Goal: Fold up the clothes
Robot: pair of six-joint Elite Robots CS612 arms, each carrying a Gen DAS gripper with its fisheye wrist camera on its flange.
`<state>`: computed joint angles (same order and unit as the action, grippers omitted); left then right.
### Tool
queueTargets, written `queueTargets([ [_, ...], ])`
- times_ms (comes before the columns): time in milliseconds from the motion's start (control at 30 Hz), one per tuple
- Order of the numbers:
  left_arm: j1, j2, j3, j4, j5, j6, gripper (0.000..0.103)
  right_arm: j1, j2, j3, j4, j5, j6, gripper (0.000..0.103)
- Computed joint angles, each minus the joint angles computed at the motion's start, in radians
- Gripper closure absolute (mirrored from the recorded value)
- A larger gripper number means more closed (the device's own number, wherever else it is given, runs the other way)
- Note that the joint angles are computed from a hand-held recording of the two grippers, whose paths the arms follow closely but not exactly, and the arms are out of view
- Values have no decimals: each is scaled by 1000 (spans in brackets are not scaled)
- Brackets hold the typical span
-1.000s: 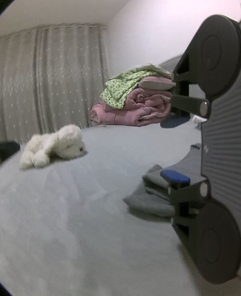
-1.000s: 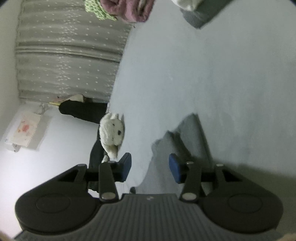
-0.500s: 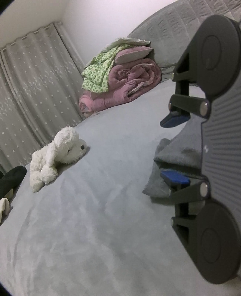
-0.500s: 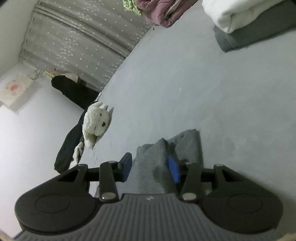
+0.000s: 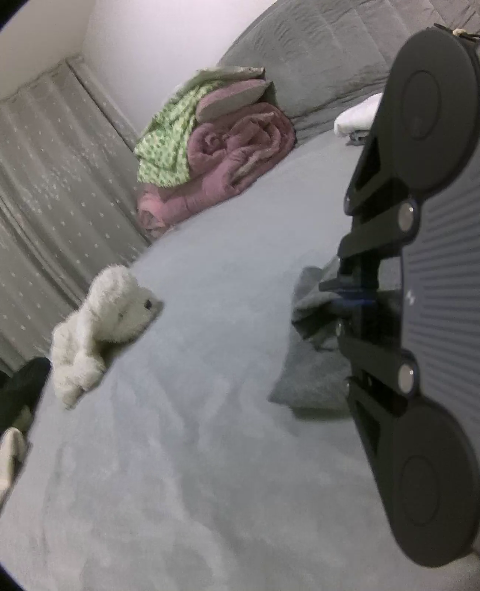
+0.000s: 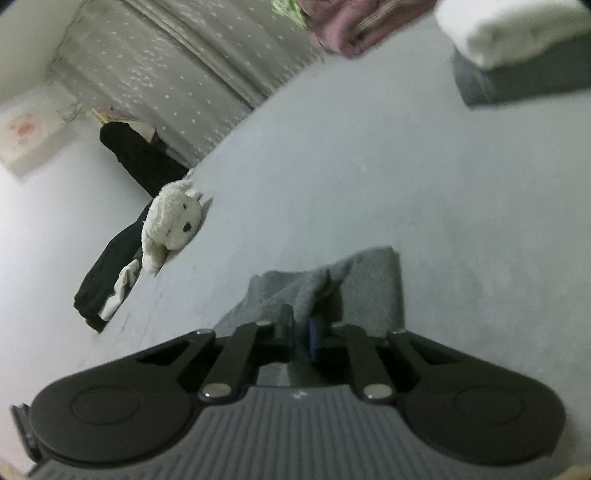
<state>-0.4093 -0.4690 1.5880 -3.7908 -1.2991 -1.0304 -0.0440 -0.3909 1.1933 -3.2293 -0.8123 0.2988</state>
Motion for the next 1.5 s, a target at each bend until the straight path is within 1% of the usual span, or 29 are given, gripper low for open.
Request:
queueTargets([
  [133, -15, 3, 5, -70, 67, 54, 100, 1, 15, -2, -162, -8, 62, 93],
  [167, -16, 5, 1, -61, 82, 61, 100, 3, 21, -7, -198, -16, 76, 93],
  [233, -20, 9, -6, -42, 111, 72, 100, 10, 29, -16, -228, -50, 78, 94],
  [267, -21, 11, -10, -33, 126, 78, 100, 16, 32, -20, -219, -76, 59, 94],
  [300, -23, 12, -15, -19, 140, 83, 100, 24, 32, -24, -192, -108, 21, 94],
  [400, -26, 17, -33, 86, 165, 102, 100, 41, 37, -30, -120, -190, -86, 93],
  [433, -26, 21, -37, 94, 166, 105, 100, 44, 41, -36, -106, -200, -100, 93],
  [600, -26, 20, -39, 115, 172, 114, 97, 42, 47, -44, -97, -195, -101, 93],
  [700, -29, 13, -38, 131, 175, 116, 95, 43, 42, -36, -112, -200, -99, 83],
  [733, -30, 9, -36, 133, 176, 118, 90, 44, 39, -30, -119, -204, -101, 78],
  [767, -32, 7, -35, 131, 180, 120, 80, 45, 35, -23, -130, -215, -106, 74],
  [800, -34, 6, -33, 128, 185, 123, 71, 48, 31, -13, -148, -231, -114, 67],
  [833, -38, 3, -31, 123, 202, 123, 54, 52, 26, -3, -167, -249, -122, 63],
  [867, -45, -1, -29, 125, 236, 126, 38, 56, 21, 7, -186, -266, -134, 61],
  [900, -53, -4, -28, 126, 270, 131, 33, 61, 17, 16, -205, -282, -149, 59],
  [967, -71, -4, -31, 108, 351, 175, 19, 70, 11, 31, -246, -310, -184, 55],
  [1033, -87, -2, -39, 90, 413, 229, 11, 80, 8, 43, -295, -326, -226, 46],
  [1067, -94, 0, -45, 82, 434, 259, 8, 85, 8, 46, -313, -321, -246, 44],
  [1133, -102, 7, -58, 69, 434, 324, 3, 92, 7, 52, -341, -307, -289, 43],
  [1267, -108, 17, -80, 81, 385, 407, 1, 106, 7, 62, -330, -268, -395, 43],
  [1333, -110, 23, -91, 93, 357, 451, 1, 114, 5, 67, -305, -261, -469, 43],
  [1400, -110, 24, -98, 130, 337, 483, 1, 122, 2, 72, -271, -269, -555, 43],
  [1467, -109, 20, -102, 201, 330, 476, 1, 128, -4, 75, -217, -291, -627, 43],
  [1500, -106, 16, -101, 234, 316, 461, 1, 128, -4, 73, -199, -294, -635, 43],
])
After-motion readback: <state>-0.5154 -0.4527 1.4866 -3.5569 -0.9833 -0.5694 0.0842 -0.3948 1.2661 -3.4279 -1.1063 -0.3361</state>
